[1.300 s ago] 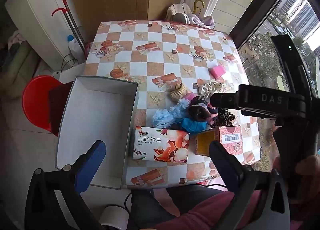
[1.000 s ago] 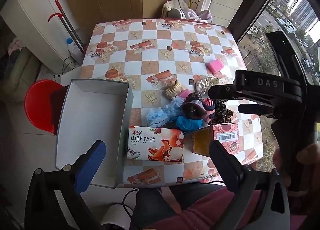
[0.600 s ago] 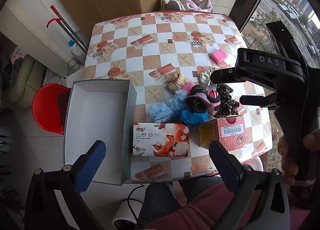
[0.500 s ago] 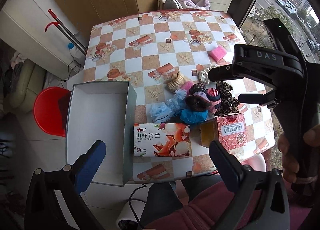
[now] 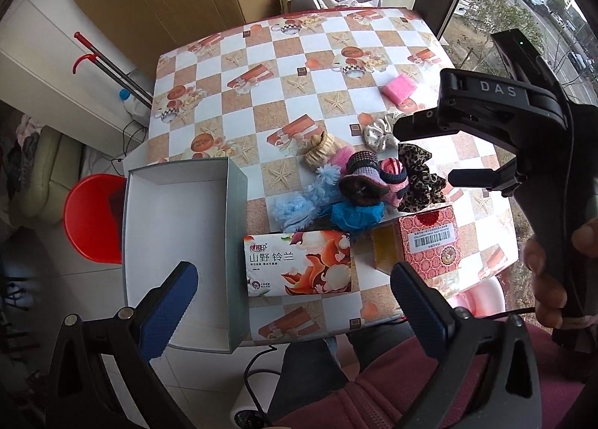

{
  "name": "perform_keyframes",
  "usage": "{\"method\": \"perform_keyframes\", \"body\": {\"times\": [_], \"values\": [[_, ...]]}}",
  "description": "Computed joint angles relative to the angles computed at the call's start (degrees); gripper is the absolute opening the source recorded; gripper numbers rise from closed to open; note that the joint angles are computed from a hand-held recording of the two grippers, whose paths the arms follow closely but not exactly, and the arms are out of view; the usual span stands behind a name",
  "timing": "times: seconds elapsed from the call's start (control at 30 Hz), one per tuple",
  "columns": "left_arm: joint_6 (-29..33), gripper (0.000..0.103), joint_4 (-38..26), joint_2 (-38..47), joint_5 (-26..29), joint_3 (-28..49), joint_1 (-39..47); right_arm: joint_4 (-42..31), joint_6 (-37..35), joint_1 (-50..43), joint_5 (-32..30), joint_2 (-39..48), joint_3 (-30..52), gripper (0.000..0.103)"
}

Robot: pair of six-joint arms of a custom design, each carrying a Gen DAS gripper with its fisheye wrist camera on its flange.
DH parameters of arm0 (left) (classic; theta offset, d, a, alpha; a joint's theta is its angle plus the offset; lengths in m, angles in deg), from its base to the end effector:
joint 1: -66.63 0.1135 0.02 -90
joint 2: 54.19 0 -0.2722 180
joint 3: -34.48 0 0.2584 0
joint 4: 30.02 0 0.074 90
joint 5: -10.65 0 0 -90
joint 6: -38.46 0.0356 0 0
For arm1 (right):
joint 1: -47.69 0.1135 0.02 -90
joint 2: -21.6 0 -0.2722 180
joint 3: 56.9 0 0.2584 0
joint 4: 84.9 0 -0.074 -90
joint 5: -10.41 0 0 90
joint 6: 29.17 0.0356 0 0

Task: Organize soft objects
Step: 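Move both tools toward the pile of soft items on the table, then grasp the beige knit sock with the left tool while the right tool grasps the leopard scrunchie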

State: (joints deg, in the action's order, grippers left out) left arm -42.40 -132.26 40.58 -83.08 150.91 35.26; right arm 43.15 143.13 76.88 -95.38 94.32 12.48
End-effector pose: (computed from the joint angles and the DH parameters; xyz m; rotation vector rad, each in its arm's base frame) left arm 0.2580 -0.1546 0.3721 1.0198 2.7867 0.0477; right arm 0.2212 0.1347 0.2694 1.1699 2.6186 0.9638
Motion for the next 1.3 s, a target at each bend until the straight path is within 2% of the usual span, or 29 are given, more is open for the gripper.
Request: {"method": "perform_keyframes", "body": {"times": [0.33,0.5,0.67,0.83,1.0,1.1,1.3], "values": [[-0.80,0.103,3.04,5.81,-0.33,-0.19,1.89,-6.09,-1.32,-8.60,-0.79,-9.66,-7.54,0.102],[-1.33,0.103,6.16,12.95,2.08,1.30,2.12,-11.04,-2.41,-13.62,-2.25,-14.24,-12.40,0.102],[-3.08,0.103,7.67,23.93,4.91,7.24,1.50,-15.62,-5.51,-16.59,-2.75,-15.87,-15.36,0.102],[-6.17,0.103,7.94,37.04,5.44,16.96,0.90,-17.00,-8.40,-17.50,-3.34,-14.20,-17.39,0.102],[-7.56,0.103,5.61,49.43,6.41,29.19,0.16,-16.39,-11.11,-17.07,-3.40,-10.76,-18.06,0.102],[-7.03,0.103,4.13,54.54,4.23,33.87,-0.84,-13.68,-13.80,-17.61,-4.37,-7.13,-18.46,0.102],[-6.87,0.103,1.98,59.33,5.08,37.96,-0.61,-3.31,-19.20,-15.77,-6.56,6.00,-16.80,0.102]]}}
